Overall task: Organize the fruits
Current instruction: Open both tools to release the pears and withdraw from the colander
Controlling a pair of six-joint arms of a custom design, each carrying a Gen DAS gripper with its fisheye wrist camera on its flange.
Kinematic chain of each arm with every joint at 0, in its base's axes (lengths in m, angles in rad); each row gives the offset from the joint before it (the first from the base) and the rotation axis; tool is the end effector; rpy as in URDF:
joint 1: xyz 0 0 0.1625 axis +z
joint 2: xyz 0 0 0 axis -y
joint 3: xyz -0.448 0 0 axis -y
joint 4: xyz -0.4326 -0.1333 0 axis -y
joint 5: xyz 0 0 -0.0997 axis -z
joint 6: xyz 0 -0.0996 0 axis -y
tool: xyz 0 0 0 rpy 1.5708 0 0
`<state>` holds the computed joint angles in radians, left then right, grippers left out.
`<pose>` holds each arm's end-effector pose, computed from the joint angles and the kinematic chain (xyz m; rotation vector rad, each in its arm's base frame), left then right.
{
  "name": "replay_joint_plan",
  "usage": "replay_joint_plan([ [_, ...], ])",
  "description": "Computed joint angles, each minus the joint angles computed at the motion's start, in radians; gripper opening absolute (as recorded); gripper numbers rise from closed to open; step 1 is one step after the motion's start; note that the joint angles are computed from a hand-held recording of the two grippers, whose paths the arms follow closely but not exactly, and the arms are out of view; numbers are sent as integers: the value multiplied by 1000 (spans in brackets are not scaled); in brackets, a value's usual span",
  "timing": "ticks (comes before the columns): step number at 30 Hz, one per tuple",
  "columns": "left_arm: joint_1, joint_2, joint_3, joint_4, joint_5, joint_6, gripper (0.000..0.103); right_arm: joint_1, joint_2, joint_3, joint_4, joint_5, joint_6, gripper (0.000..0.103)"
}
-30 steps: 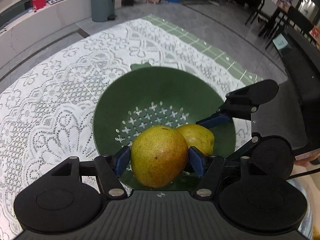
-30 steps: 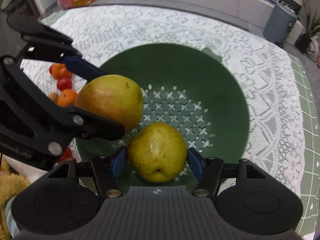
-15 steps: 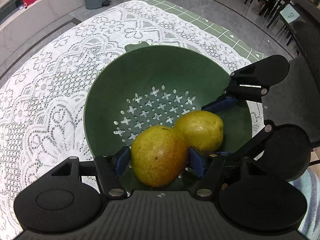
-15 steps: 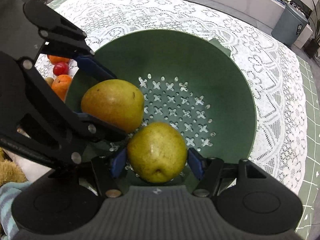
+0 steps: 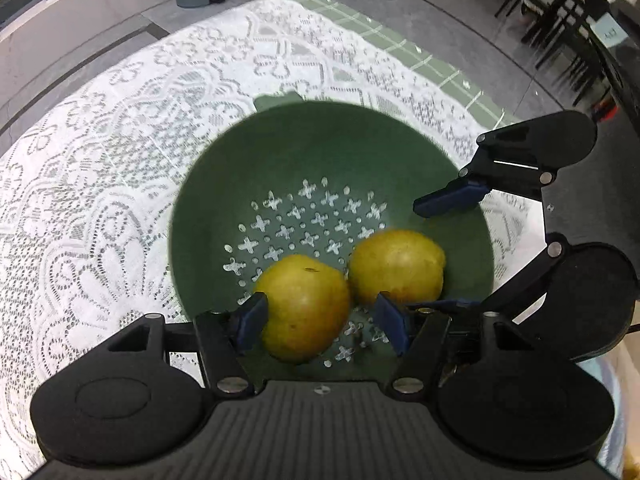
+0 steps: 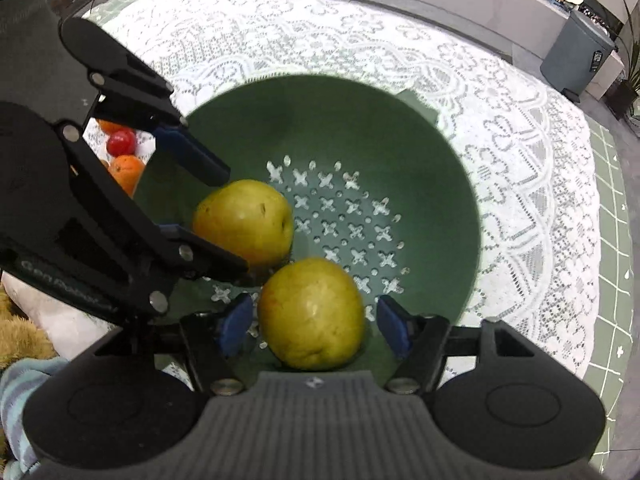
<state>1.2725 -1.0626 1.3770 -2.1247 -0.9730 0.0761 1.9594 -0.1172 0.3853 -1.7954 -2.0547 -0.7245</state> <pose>-0.0382 -0.7685 0.3638 0.3812 2.5198 -0.3916 0.4434 -0.8535 0.0079 1.4209 -2.2567 -0.1672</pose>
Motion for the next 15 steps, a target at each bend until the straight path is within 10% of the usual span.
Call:
replay_joint_plan([
  [15, -113, -217, 281, -333, 120, 20, 73, 41, -195, 368, -329, 140, 26, 74],
])
